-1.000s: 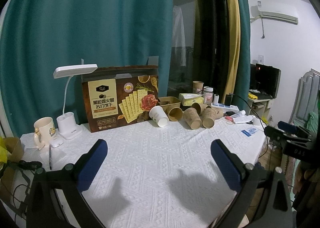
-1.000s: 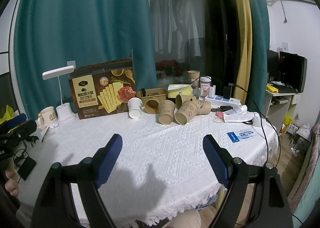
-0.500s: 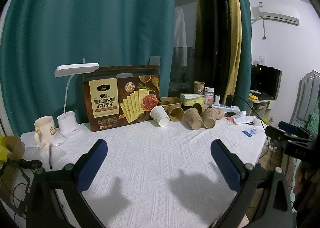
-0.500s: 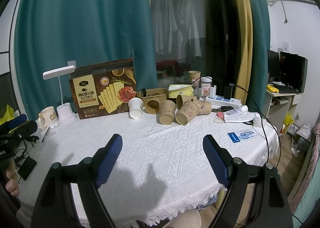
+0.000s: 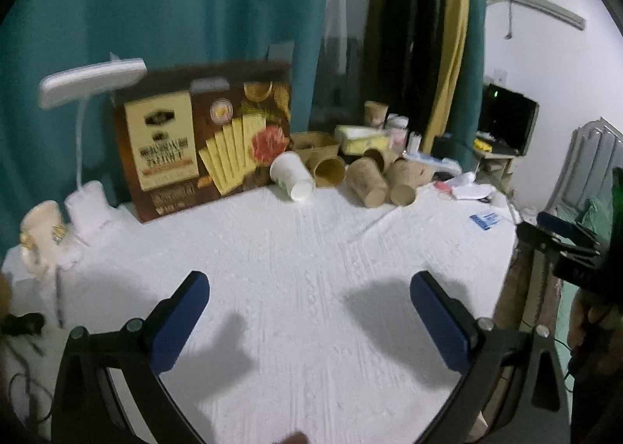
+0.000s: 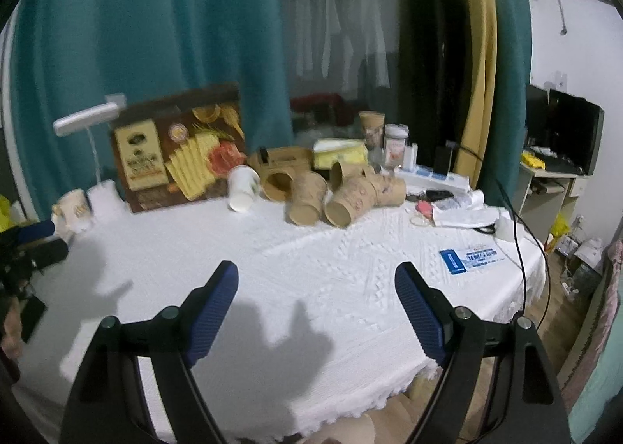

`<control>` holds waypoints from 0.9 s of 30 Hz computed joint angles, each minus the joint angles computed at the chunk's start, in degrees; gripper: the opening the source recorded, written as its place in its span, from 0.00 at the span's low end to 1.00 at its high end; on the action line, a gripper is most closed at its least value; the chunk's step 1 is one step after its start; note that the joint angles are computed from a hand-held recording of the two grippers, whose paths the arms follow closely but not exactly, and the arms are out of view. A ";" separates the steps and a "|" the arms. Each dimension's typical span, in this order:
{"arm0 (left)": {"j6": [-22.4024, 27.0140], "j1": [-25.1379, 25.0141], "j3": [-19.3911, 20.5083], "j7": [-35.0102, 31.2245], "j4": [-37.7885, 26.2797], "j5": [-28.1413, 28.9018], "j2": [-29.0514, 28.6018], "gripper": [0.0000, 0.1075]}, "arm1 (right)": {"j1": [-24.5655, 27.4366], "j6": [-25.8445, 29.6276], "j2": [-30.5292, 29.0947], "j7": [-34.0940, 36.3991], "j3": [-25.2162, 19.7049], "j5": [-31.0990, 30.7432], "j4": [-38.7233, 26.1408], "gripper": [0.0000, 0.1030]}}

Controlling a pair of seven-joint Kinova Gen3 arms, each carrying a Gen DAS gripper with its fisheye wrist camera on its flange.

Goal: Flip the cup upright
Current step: 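Reach the left tool to the white 'Green World' paper cup and grasp it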

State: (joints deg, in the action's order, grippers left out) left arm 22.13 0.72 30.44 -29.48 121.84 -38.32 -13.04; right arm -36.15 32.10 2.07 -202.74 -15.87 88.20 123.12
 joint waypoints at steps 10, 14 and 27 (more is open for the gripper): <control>6.66 -3.86 -1.24 -21.78 -22.13 13.96 26.09 0.96 | 26.03 -12.54 14.97 23.30 -10.62 -9.94 -17.28 0.79; 9.09 0.67 -8.54 -29.83 -32.74 22.15 35.22 0.96 | 35.10 -8.11 22.91 32.62 -21.24 -14.45 -24.95 0.79; 21.91 10.69 -28.36 -41.14 -64.07 44.98 56.43 0.80 | 25.62 -16.06 28.06 58.43 -4.31 -40.97 -31.46 0.79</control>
State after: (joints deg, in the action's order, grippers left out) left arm 44.03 11.41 2.09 -70.62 57.77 6.67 43.38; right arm -10.54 16.04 30.13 -144.32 -20.18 47.23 91.66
